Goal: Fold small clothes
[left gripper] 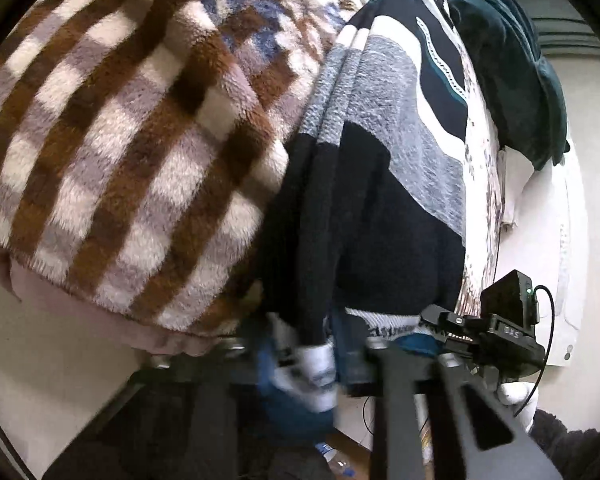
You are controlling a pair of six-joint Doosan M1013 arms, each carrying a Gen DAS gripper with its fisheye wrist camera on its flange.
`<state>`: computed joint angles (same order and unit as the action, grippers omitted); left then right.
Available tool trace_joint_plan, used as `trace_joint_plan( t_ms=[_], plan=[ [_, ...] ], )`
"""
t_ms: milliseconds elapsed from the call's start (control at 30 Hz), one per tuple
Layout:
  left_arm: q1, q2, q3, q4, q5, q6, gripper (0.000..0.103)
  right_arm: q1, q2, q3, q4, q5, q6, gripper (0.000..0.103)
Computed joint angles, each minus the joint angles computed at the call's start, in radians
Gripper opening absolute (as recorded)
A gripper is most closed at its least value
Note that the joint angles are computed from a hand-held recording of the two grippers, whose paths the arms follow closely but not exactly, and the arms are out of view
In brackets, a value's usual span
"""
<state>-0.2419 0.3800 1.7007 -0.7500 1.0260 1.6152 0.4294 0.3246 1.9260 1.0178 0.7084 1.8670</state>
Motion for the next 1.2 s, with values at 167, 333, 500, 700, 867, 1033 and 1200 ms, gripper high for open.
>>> trace_joint_plan(
  t_ms=[167, 333, 500, 700, 867, 1033, 1200],
  plan=[
    [0.003, -0.032, -0.001, 0.001, 0.001, -0.014, 0.012, 0.006, -0.02, 0.02, 0.102, -0.006, -0.063, 0.013],
    [0.014, -0.055, -0.027, -0.016, 0.001, -0.028, 0.011, 0.011, -0.061, 0.025, 0.158, -0.023, -0.087, 0.008],
    [0.023, -0.052, -0.115, -0.059, -0.016, -0.013, 0.011, -0.003, -0.116, 0.005, 0.205, -0.113, -0.073, 0.008],
    [0.016, 0.045, -0.32, -0.082, -0.043, 0.016, 0.011, -0.029, -0.111, -0.14, -0.025, -0.163, 0.077, 0.008],
    [0.008, 0.163, -0.519, -0.04, -0.052, -0.018, 0.011, -0.071, -0.04, -0.283, -0.194, -0.155, 0.149, 0.007],
    [-0.005, 0.31, -0.751, 0.033, -0.018, -0.125, 0.011, -0.129, 0.058, -0.432, -0.266, -0.109, 0.141, 0.007],
    [-0.008, 0.466, -1.007, 0.116, 0.027, -0.25, 0.011, -0.194, 0.191, -0.611, -0.296, -0.04, 0.124, 0.007]
  ],
)
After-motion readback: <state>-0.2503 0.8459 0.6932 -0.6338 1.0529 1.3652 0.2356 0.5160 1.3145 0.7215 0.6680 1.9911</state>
